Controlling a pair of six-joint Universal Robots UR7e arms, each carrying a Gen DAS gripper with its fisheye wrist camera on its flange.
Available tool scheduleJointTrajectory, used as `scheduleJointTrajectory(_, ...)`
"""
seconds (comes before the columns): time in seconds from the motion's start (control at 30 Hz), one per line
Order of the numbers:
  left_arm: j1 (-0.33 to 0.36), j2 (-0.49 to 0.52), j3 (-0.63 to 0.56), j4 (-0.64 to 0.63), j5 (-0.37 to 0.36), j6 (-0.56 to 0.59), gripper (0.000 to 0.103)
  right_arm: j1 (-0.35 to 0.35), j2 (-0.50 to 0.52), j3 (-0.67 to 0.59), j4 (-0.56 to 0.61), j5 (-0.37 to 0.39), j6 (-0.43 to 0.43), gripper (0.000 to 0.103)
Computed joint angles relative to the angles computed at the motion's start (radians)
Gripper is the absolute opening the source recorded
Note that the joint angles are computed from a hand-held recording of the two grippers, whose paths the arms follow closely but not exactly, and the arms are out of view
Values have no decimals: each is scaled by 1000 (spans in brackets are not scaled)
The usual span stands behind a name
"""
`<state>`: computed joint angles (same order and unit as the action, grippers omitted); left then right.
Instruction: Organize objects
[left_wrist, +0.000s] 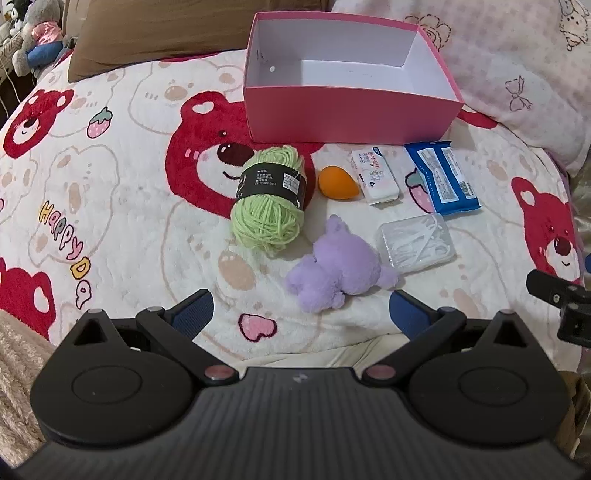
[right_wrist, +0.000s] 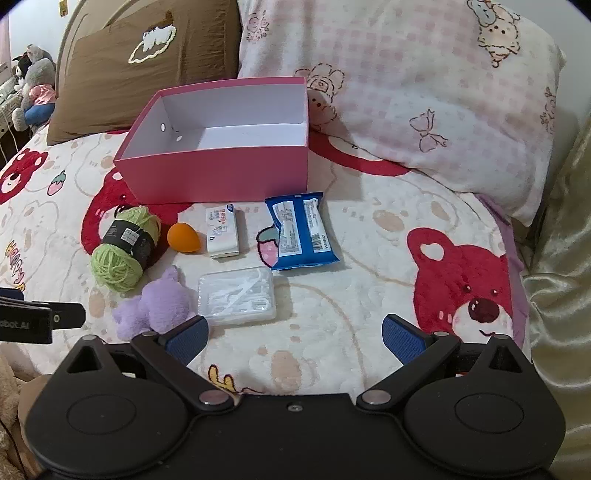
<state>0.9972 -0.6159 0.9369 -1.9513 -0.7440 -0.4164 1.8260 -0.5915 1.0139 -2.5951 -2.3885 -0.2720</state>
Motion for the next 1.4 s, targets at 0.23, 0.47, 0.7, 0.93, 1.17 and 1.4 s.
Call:
scheduleJointTrajectory(0.23, 14, 3, -7, 34, -59, -30, 103, -4, -5, 7, -5, -7, 22, 102)
scheduleJointTrajectory(0.47, 14, 7, -12, 56, -53, -21, 103, -7, -10, 14, -5, -7, 26, 102)
scheduleJointTrajectory(0.7, 10, 11, -18, 63, -40, -10, 103, -4, -10, 19, -10, -7, 21, 102)
scheduleJointTrajectory(0.93, 9, 7, -11, 64, -38, -11, 103, -4, -8, 15, 2, -5, 25, 102)
scheduleJointTrajectory(1.17, 9, 4, -4, 60, -40, -11, 103, -5, -7, 13, 9, -5, 30, 102)
scheduleJointTrajectory(1.4, 9, 6, -8, 63, -38, -10, 103, -3, -5, 12, 6, -8, 26, 102)
